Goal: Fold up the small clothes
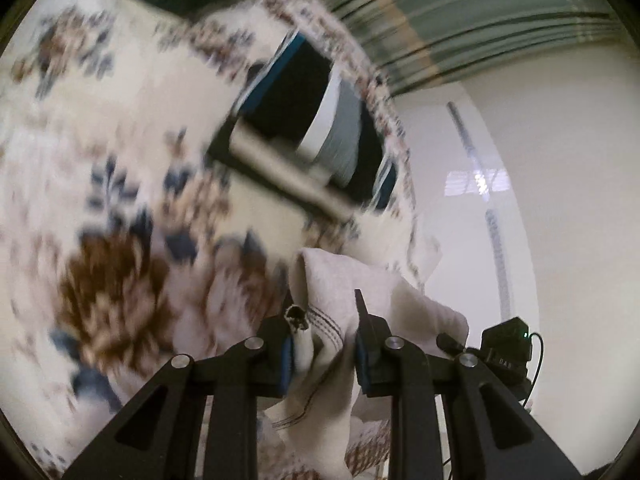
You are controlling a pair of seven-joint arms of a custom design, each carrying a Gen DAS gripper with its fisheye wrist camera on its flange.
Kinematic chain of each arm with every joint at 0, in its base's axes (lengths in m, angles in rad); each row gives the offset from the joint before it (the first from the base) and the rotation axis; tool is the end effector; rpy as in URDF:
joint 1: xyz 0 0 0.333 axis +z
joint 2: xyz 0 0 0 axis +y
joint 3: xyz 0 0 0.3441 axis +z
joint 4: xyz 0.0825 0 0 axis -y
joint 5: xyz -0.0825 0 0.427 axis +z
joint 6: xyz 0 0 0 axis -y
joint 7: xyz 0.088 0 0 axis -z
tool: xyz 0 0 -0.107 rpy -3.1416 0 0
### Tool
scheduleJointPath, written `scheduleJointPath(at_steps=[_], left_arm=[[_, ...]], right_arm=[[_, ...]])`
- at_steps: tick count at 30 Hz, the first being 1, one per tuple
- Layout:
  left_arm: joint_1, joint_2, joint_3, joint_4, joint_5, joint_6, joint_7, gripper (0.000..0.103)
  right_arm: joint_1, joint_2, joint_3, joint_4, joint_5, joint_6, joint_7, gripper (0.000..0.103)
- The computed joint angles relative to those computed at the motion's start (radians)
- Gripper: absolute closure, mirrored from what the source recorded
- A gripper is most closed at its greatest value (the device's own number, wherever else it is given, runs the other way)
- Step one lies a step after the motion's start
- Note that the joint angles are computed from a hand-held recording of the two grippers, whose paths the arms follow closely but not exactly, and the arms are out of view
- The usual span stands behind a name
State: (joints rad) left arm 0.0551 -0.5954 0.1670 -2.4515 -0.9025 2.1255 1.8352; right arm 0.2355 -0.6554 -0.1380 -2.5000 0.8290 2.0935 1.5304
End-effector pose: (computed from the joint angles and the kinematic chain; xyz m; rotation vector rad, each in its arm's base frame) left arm 0.4225 0.0687 0.5592 2.1099 -1.4823 1.2445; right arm 0.4006 0.0683 0.5536 -1.4911 1.8091 0.5951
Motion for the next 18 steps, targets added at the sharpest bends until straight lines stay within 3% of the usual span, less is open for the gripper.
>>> scheduleJointPath(at_steps=[5,12,18], left_arm=[[-0.018,0.204,0.003,0.257,-0.035,0.007,0.044,0.082],[0.039,0.56,-0.061,0.636,-0.063,0.019,0.073,0.082],[0.085,0.906,-0.133,0.996,0.096,-0.008,0.009,0.081]], right_arm=[[0.025,0.18,0.022,0.235,0.014,0.034,0.023,0.082],[-0.002,0.564,0.038,0.639,0.107,0.034,-0.032,0.082],[-0.063,0.95,0.103,1.05,0.027,-0.011,0.025,0.082]])
